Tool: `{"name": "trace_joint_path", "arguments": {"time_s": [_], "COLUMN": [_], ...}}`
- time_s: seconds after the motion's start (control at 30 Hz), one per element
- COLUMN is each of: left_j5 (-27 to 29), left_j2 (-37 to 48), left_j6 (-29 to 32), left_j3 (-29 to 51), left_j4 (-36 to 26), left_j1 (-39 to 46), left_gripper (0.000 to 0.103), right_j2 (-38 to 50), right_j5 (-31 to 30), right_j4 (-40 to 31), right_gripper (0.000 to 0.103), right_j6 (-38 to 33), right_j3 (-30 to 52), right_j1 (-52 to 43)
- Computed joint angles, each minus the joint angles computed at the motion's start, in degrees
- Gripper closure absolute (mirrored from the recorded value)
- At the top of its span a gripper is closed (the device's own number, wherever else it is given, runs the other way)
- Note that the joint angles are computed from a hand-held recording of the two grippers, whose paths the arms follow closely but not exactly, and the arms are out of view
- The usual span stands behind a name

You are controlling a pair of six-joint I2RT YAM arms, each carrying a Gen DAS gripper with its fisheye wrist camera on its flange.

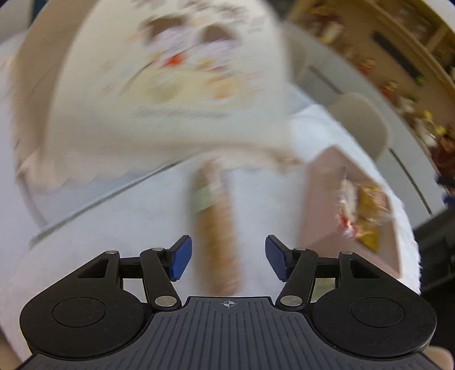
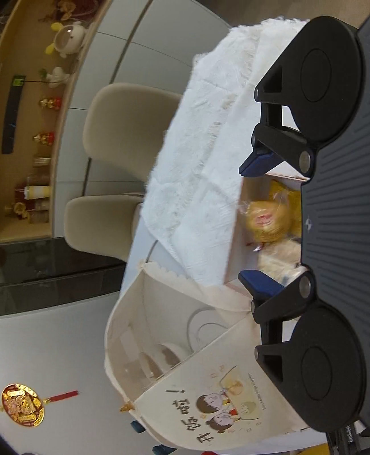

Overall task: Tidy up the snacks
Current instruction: 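Carry both packets over the pink box and open both tools to drop them, then grasp the clear bread-stick packet with the left tool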

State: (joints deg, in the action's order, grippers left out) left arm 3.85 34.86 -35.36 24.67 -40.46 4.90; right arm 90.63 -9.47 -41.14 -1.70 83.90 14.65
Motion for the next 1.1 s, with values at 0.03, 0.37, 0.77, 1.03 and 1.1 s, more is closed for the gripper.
{"name": "trace_joint_path", "arguments": {"time_s": [0.03,0.37,0.77,1.03,1.1], "left_j5": [0.9,-3.0,-18.0,-15.6,-11.5], "left_j2": [-0.8,1.8,18.9,22.1,25.1], "left_j6": [0.7,-4.8,-14.1,-2.7,1.2], "left_j3": [-0.9,0.4,3.1,3.2,2.4], "left_j4": [-0.9,5.1,15.8,11.9,13.8], "left_j1": [2.1,-13.7,-36.5,-11.8,-7.9], "left_gripper": [0.040,0.040,0.043,0.043,0.044], "right_j2": [-0.9,-21.2,-53.1,-58.1,-57.8], "right_j5": [-0.5,-1.3,-0.2,3.7,3.2], "right_j4": [-0.5,-0.2,-12.3,-12.0,-12.0], "right_gripper": [0.030,0.030,0.030,0.030,0.030], "right_j6": [-0.4,-7.1,-10.0,-10.6,-9.6], "right_j3": [-1.9,-34.7,-53.9,-56.4,-56.7], "right_j1": [0.2,-1.5,-5.2,-7.0,-7.8]}}
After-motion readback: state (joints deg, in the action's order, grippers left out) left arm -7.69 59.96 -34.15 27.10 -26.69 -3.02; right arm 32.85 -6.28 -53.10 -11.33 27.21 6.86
